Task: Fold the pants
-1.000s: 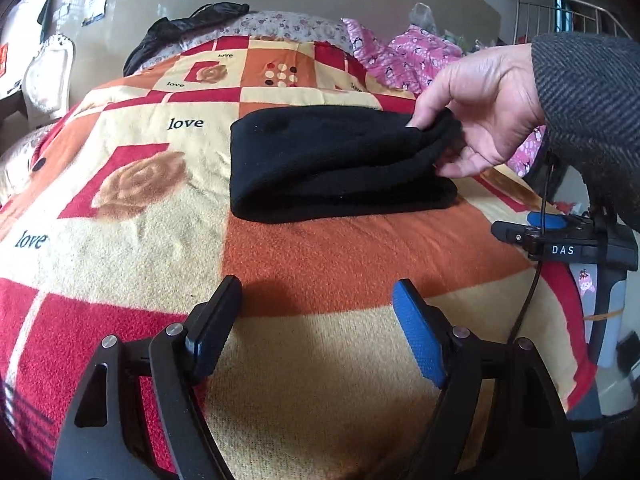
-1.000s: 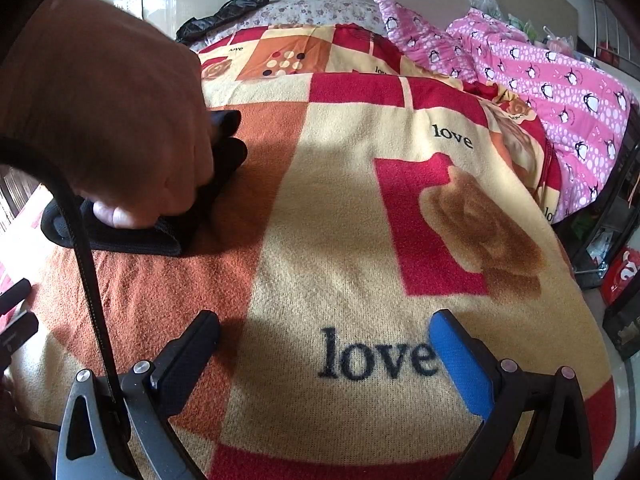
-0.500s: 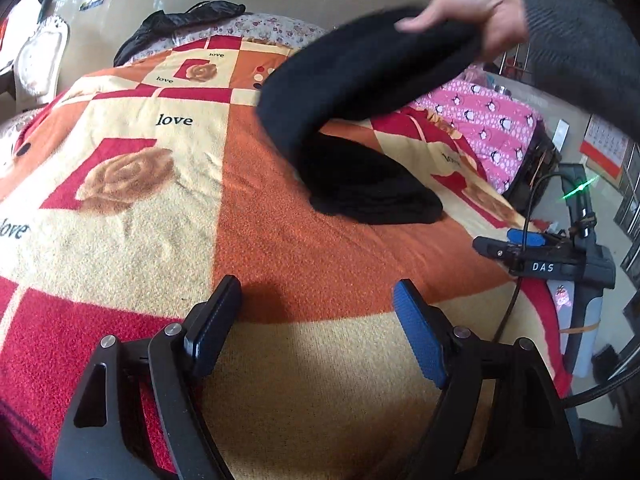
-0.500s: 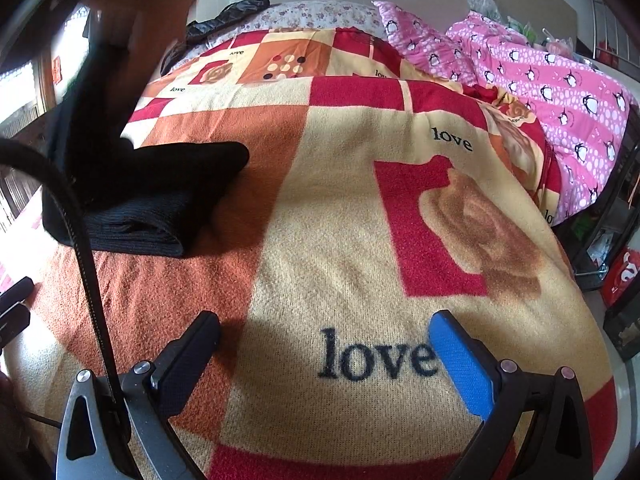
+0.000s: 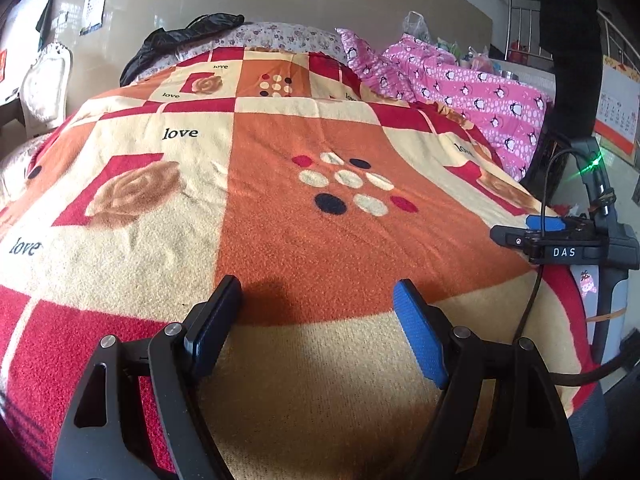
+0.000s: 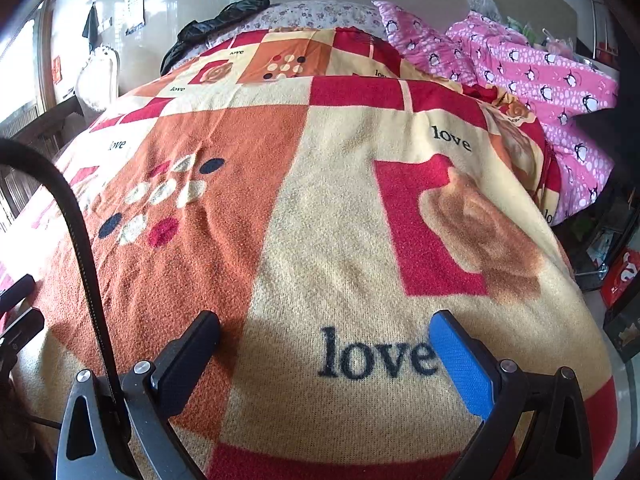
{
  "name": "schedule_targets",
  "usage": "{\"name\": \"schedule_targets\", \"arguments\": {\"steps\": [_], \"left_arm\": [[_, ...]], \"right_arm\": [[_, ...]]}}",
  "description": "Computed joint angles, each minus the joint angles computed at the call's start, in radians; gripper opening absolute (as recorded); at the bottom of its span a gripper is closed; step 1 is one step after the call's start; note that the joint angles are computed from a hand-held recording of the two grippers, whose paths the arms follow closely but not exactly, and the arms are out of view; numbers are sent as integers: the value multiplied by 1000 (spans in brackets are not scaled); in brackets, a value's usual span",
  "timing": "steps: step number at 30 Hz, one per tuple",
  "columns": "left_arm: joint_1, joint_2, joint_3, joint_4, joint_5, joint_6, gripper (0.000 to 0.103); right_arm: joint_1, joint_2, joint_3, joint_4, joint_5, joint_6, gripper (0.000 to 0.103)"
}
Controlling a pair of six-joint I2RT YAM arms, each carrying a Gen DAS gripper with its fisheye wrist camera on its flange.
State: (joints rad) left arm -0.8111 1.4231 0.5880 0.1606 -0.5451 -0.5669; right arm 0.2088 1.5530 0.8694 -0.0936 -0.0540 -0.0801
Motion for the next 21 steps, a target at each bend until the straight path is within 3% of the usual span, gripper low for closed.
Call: {"name": "schedule_targets", "arguments": {"steps": [21], "left_arm": [[17, -32, -20, 14, 49, -18, 79]], "right_arm": [[-3, -5, -11, 12, -3, -2, 103]]}}
